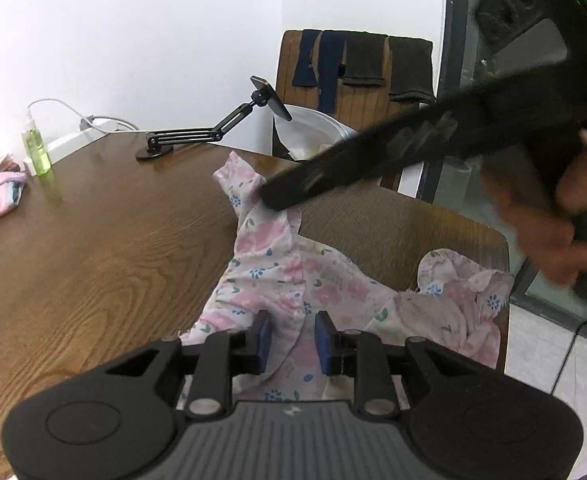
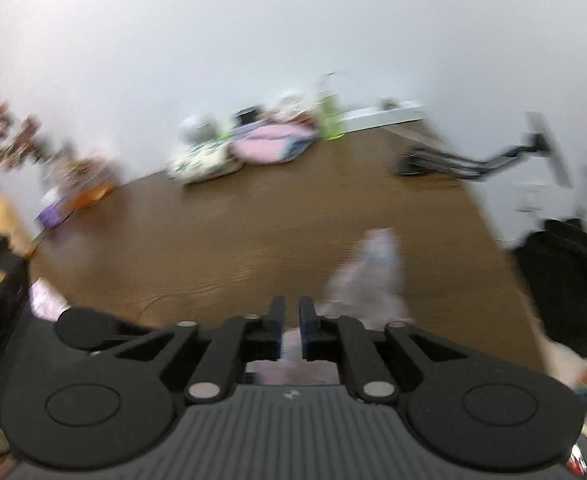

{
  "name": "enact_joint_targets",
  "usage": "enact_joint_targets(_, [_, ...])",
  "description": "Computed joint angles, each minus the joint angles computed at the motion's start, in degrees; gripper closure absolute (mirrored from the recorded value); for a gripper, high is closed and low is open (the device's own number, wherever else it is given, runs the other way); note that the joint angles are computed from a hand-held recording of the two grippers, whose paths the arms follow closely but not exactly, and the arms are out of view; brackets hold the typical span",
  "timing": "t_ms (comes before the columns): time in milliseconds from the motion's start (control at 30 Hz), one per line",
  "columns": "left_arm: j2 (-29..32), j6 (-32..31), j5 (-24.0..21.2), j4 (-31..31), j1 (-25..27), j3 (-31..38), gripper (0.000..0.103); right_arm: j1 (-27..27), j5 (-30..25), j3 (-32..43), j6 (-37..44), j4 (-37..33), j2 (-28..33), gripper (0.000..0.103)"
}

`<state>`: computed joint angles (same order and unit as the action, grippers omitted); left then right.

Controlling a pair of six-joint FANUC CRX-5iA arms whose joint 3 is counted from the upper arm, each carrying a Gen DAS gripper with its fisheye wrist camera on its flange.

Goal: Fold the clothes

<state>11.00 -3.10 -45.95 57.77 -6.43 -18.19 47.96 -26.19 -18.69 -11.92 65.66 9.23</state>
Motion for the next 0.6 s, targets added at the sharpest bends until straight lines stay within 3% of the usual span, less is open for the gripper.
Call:
enact_joint_targets(100, [0.49,4.94,-1.98,-2.72,0.87,2.01,0.08,1.41,-4.13,4.78,9.6,-11.76,3.4,0.096])
enact_joint_targets(233, [2.09,6.37,-10.42,1.98,4.74,3.94,0.079,-1.31,2.91,-1.16,-0.84,-5.4,0.7,0.097])
enact_joint_targets(267, [2.24,4.31,-12.96,4.43,5.67,3.73,0.072,-1.49,3.37,-1.73,-2.11,-4.17,0.53,0.097])
enact_joint_targets(300, [2.26,1.97,-14.76,5.62,6.09,3.52,0.058,-1.69,3.83,-2.29,-3.4,-2.89,0.36,0.097])
enact_joint_targets(367, [2.51,-2.53,-17.59,5.55,6.23,3.44,0.04,-1.86,4.03,-2.28,-3.79,-3.1,0.37,0.097])
enact_joint_targets(400, [2.57,-4.67,-18.12,4.57,5.88,3.39,0.039,-1.95,3.88,-2.23,-4.3,-3.14,0.47,0.096])
enact_joint_targets(467, [1.25,-7.29,-12.9,2.34,3.95,1.72,0.042,-2.55,3.53,-4.74,-11.86,4.56,-1.43,0.096])
enact_joint_targets(500, [0.7,-6.08,-9.4,1.26,3.04,1.12,0.053,-3.22,3.47,-7.31,-18.62,12.06,-3.39,0.092])
enact_joint_targets(533, [0.3,-4.87,-6.28,0.21,2.22,0.61,0.059,-2.53,1.27,-9.42,-22.63,16.56,-5.37,0.078])
enact_joint_targets(567, [0.42,-5.14,-5.98,0.67,2.24,0.32,0.062,-0.53,-2.64,-11.23,-24.21,18.33,-7.3,0.064])
enact_joint_targets(600, [0.52,-5.52,-5.69,1.16,2.26,0.03,0.062,2.09,-7.34,-12.15,-23.48,17.41,-8.5,0.037])
